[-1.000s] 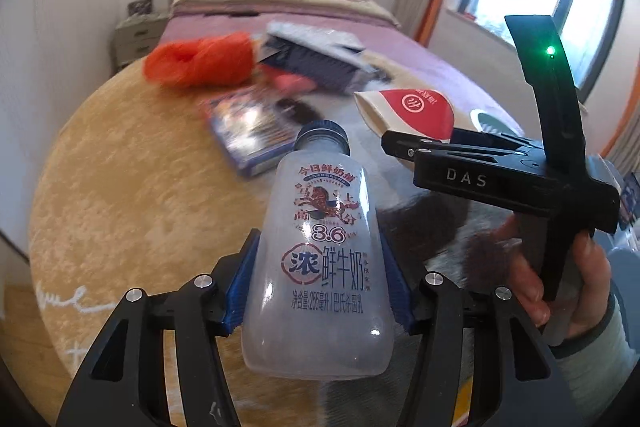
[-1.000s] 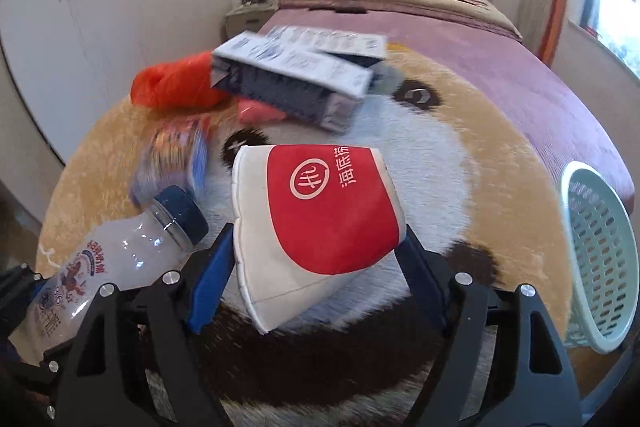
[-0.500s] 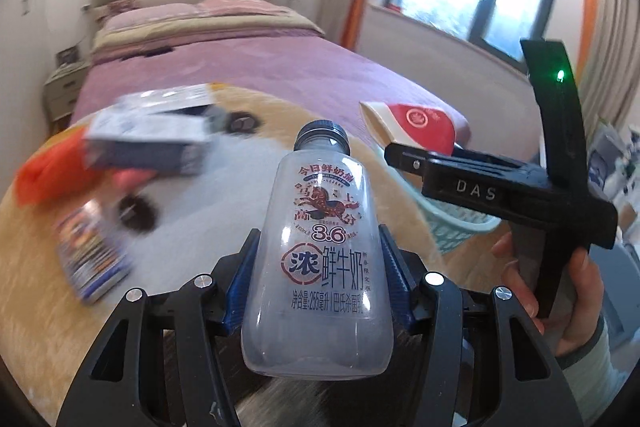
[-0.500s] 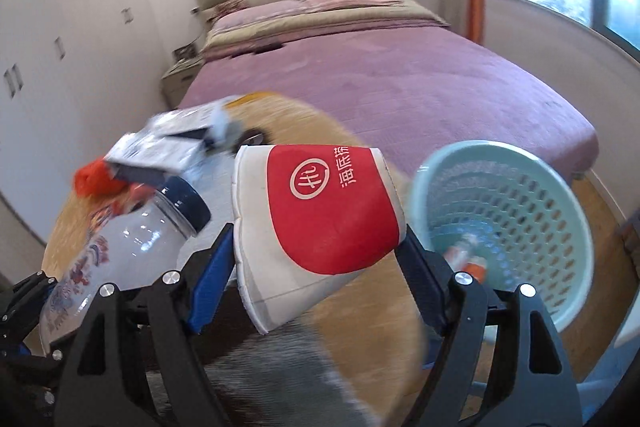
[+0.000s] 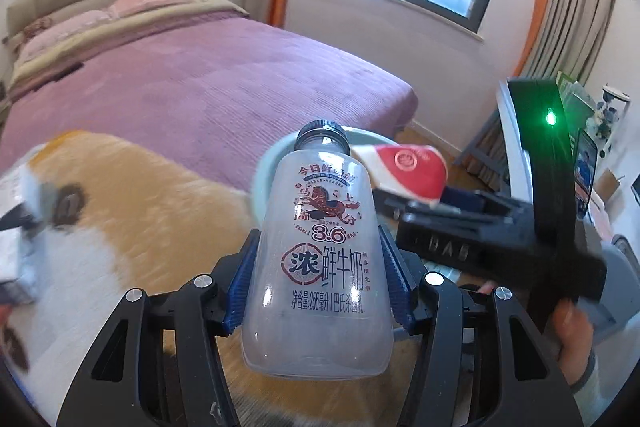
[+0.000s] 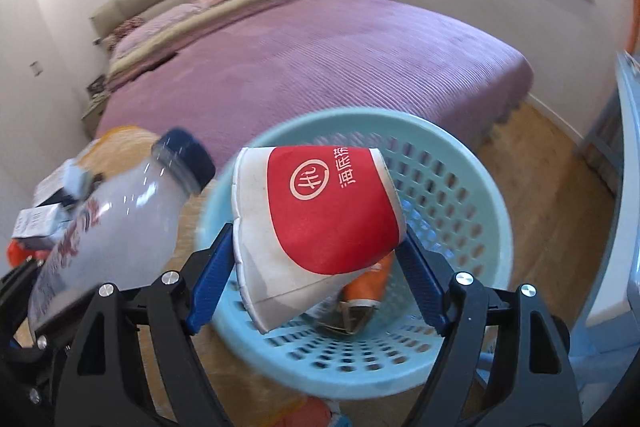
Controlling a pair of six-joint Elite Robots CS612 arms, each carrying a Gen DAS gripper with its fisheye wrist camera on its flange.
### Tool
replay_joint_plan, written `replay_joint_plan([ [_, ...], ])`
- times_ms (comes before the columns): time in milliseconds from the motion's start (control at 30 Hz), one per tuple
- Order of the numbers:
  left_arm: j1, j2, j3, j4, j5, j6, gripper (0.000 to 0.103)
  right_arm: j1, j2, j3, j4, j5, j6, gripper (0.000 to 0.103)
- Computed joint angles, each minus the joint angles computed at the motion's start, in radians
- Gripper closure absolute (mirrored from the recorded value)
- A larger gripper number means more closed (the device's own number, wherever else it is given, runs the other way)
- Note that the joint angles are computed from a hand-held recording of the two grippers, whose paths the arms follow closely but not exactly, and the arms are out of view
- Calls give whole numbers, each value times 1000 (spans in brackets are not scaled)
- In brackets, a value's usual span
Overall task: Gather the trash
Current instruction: 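Carry the bottle and red-white cup to the blue basket and release both, then move the left gripper to the card box while the right gripper grasps a white milk carton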
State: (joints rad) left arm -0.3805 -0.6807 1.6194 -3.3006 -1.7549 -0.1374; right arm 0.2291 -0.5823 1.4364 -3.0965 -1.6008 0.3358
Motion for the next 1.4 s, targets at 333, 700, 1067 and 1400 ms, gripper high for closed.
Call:
replay_joint_plan([
  [333,-4,41,-97,73,-28,-2,35,-30,5,1,39,10,-10,25],
  [700,18,-43,78,-161,46,-82,32,-23,-44,82,-89,48,4,25],
  [1067,65,-153,319,-309,297,-191,23,70,-55,61,-220,184,-132,26],
  [1400,136,-161,391,-234,486,-400,16,163,54,-169,-85,401,-302,38],
])
